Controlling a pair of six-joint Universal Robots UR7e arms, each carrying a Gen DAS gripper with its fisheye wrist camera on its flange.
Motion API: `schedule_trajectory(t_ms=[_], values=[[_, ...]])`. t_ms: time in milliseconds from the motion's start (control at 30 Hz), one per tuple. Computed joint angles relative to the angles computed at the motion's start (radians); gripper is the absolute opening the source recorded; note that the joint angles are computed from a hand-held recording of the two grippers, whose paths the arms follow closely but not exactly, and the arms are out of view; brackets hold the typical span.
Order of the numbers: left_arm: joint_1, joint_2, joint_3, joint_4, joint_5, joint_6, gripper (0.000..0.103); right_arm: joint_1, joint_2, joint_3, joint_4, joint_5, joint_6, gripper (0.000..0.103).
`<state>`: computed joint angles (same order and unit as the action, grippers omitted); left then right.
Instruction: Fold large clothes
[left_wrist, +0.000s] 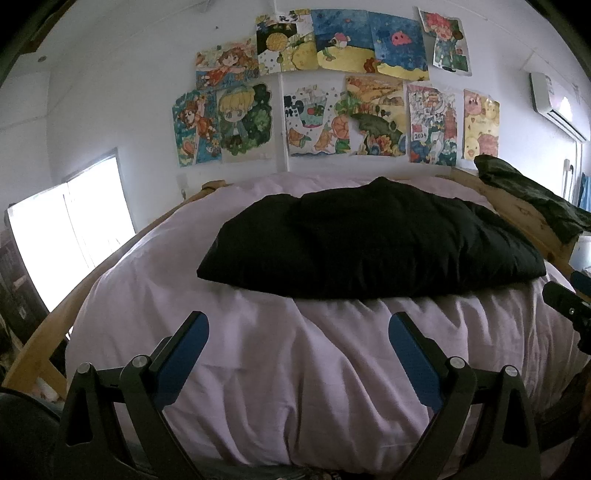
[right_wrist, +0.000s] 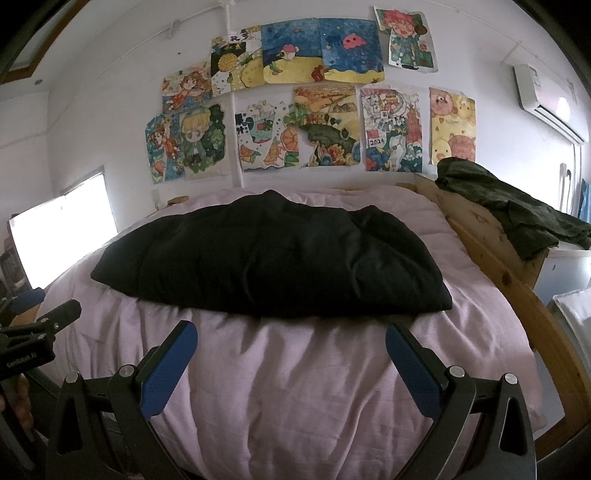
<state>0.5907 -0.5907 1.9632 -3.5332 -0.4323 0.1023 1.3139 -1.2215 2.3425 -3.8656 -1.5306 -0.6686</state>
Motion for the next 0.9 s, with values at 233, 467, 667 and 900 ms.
schedule_trajectory(t_ms=[233, 467, 667, 900], values=[[0.002, -0.002, 0.005, -0.005, 0.0, 0.006, 0.096, 0.0, 0.0, 0.0, 0.001, 0.001, 0.001, 0.103], [0.002, 0.001, 0.003, -0.009, 0.011, 0.012, 0.096, 0.0, -0.001, 0.0, 0.001, 0.0, 0.002, 0.103], [0.004, 0.011, 0.014, -0.016, 0.046, 0.008, 0.096, 0.002, 0.001, 0.0, 0.0, -0.003, 0.004, 0.103], [-0.001, 0.013, 0.021, -0.026, 0.054, 0.011, 0.096, 0.004, 0.0, -0.001, 0.002, -0.005, 0.005, 0.103]])
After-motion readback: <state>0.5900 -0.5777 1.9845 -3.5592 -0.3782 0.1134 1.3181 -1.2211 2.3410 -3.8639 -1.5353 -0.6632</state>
